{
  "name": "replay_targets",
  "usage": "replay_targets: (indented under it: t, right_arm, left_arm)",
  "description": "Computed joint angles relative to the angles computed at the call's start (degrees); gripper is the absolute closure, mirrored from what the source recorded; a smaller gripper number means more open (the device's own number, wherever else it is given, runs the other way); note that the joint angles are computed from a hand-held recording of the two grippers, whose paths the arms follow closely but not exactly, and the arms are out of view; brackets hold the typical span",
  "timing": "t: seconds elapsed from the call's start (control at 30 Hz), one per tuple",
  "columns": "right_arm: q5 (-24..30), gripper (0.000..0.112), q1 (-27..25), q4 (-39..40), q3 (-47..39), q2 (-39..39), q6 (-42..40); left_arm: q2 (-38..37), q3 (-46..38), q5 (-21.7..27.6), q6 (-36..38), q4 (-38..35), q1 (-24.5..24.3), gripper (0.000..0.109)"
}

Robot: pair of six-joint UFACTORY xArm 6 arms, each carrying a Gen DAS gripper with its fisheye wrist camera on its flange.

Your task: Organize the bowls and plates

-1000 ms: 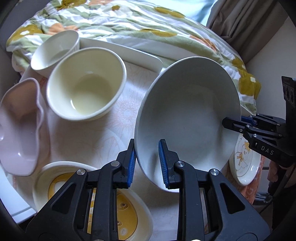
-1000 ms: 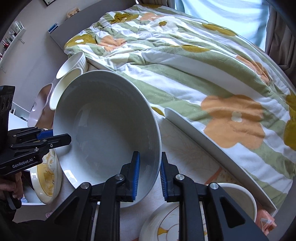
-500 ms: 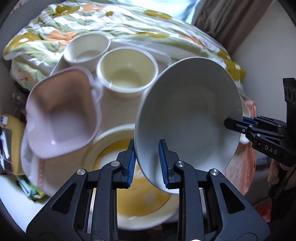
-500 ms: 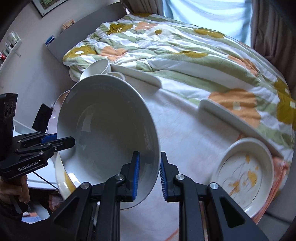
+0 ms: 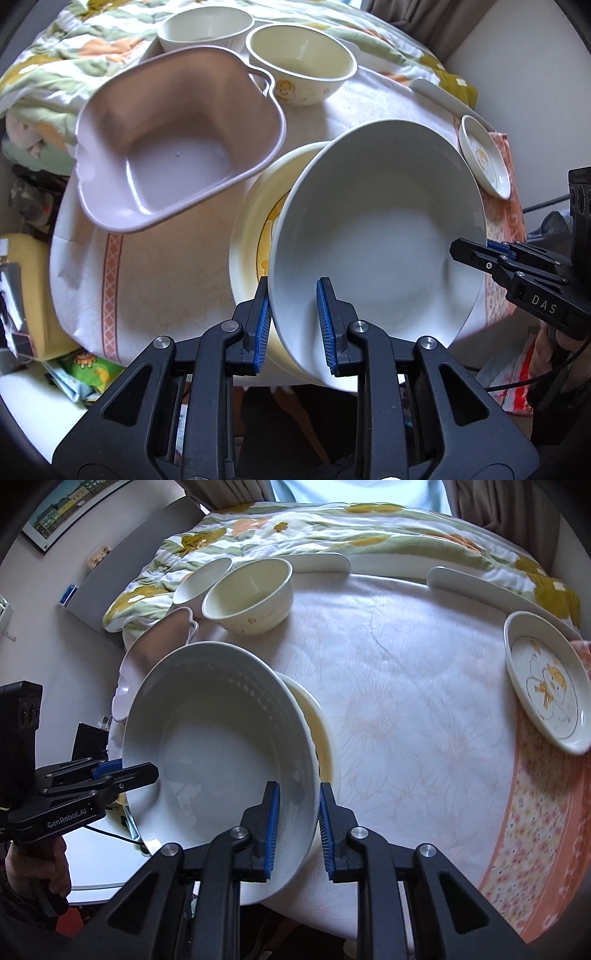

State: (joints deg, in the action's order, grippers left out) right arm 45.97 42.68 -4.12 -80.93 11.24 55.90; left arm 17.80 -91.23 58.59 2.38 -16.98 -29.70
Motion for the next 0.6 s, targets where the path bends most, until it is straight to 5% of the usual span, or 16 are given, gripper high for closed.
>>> replay_targets:
  t: [0.6]
  right_arm:
    - [4.6, 0.093, 1.2, -5.6, -2.4, 2.4, 3.8]
  left_arm:
    - [4.0, -2.4, -0.8, -1.1, 1.8, -1.1, 0.087]
